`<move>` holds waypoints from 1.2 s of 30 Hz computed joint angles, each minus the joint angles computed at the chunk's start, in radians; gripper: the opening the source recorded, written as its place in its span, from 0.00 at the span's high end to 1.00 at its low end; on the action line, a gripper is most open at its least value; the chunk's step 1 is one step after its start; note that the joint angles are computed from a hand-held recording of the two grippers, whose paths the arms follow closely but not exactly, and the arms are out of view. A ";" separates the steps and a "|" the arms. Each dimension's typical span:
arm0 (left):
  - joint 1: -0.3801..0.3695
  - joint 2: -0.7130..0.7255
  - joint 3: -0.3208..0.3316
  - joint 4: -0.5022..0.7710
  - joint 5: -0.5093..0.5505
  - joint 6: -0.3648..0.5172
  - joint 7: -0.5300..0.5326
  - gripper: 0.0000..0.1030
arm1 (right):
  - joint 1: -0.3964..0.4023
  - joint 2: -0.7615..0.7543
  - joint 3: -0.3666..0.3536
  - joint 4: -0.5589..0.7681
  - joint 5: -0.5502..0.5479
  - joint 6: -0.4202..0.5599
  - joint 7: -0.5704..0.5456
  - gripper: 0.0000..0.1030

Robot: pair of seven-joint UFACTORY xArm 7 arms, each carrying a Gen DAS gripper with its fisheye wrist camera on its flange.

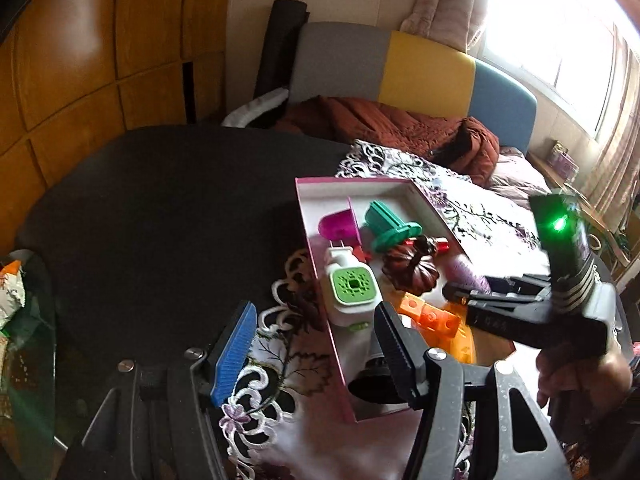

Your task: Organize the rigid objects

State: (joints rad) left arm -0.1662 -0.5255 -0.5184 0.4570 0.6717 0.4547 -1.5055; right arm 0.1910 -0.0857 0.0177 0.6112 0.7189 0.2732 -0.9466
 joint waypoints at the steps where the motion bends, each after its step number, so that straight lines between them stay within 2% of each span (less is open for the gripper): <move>1: 0.002 -0.004 -0.003 0.001 0.003 0.006 -0.003 0.40 | 0.027 0.000 -0.019 -0.006 0.044 -0.021 -0.043 0.58; 10: 0.000 -0.003 -0.026 0.033 0.028 0.084 -0.024 0.35 | 0.015 -0.009 -0.001 -0.019 0.101 -0.031 -0.089 0.57; 13: -0.011 -0.004 -0.027 0.042 0.041 0.109 -0.037 0.34 | 0.033 -0.057 -0.014 -0.056 0.151 -0.054 -0.115 0.56; 15: -0.017 -0.005 -0.036 0.053 0.056 0.134 -0.050 0.33 | 0.059 -0.085 -0.031 -0.074 0.196 -0.082 -0.137 0.46; 19: -0.038 0.001 -0.048 0.079 0.068 0.202 -0.080 0.31 | 0.124 -0.161 -0.078 -0.120 0.286 -0.141 -0.187 0.42; 21: -0.049 0.004 -0.059 0.092 0.080 0.241 -0.108 0.31 | 0.160 -0.202 -0.103 -0.146 0.308 -0.179 -0.188 0.34; 25: -0.079 0.010 -0.072 0.110 0.104 0.314 -0.166 0.30 | 0.267 -0.293 -0.181 -0.205 0.368 -0.272 -0.193 0.27; 27: -0.097 0.013 -0.070 0.112 0.115 0.331 -0.196 0.31 | 0.289 -0.343 -0.199 -0.240 0.362 -0.297 -0.173 0.22; 33: -0.149 0.037 -0.058 0.132 0.141 0.393 -0.230 0.30 | 0.270 -0.420 -0.172 -0.308 0.269 -0.298 -0.091 0.22; 36: -0.173 0.040 -0.039 0.131 0.149 0.391 -0.235 0.31 | 0.277 -0.432 -0.177 -0.321 0.232 -0.301 -0.058 0.21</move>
State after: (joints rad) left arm -0.3395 -0.4854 -0.5570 0.5884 0.8205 0.8456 -1.7403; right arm 0.4684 -0.5176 -0.1593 0.2903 0.9506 -0.0274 -1.0046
